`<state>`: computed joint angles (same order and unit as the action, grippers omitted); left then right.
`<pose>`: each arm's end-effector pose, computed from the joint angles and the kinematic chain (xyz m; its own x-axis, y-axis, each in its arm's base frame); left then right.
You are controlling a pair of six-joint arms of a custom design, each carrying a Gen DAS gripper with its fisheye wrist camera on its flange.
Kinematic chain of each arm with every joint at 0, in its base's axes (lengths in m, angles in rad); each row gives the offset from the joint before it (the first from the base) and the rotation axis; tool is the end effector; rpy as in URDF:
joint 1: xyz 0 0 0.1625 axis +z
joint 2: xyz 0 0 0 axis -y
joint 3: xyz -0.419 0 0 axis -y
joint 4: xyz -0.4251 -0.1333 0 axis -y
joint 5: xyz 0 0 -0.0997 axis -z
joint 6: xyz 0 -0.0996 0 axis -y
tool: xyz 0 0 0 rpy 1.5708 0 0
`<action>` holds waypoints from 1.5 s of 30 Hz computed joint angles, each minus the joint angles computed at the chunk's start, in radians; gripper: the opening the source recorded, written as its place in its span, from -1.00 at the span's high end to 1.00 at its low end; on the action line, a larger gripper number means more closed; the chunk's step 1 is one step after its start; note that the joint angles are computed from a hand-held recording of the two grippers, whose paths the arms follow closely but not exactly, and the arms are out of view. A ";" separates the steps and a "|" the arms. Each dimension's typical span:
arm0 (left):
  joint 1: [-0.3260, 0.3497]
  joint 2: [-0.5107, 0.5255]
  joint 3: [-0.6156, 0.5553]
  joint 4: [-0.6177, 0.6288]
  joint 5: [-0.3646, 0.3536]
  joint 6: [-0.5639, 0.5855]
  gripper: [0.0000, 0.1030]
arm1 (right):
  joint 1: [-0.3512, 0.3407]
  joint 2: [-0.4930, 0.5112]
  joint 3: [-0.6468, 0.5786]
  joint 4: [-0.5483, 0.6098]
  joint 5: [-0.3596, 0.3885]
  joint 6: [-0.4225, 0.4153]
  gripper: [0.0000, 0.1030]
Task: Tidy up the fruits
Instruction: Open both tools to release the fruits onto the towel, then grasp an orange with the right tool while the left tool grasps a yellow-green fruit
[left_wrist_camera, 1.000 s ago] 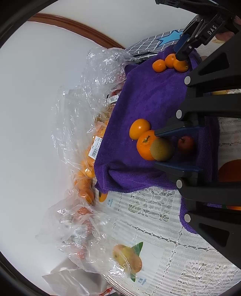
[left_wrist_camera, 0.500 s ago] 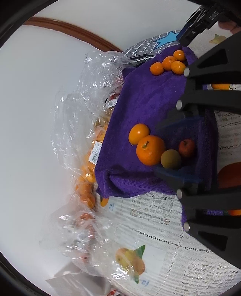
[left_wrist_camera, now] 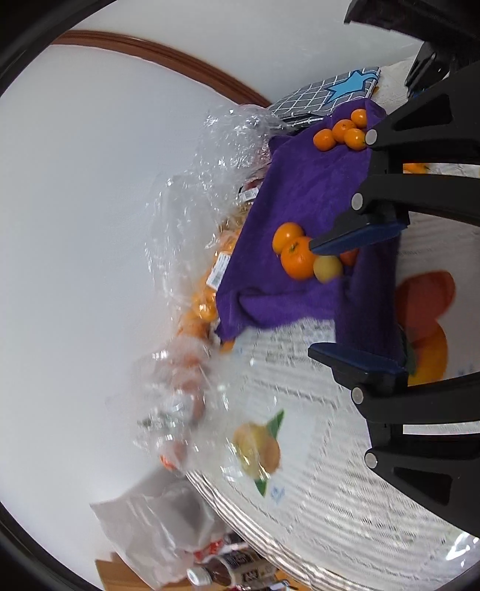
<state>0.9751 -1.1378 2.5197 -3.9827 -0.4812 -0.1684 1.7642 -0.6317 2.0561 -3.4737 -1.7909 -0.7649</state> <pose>-0.0110 -0.4111 0.1870 -0.8465 -0.4356 -0.3062 0.1491 0.3582 -0.9217 0.2120 -0.5020 -0.0510 -0.5867 -0.6674 0.4587 -0.7996 0.5669 -0.1980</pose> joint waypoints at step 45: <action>-0.032 0.097 -0.133 0.596 -0.181 -0.111 0.11 | -0.162 -0.178 0.123 -0.156 -0.015 -0.008 0.34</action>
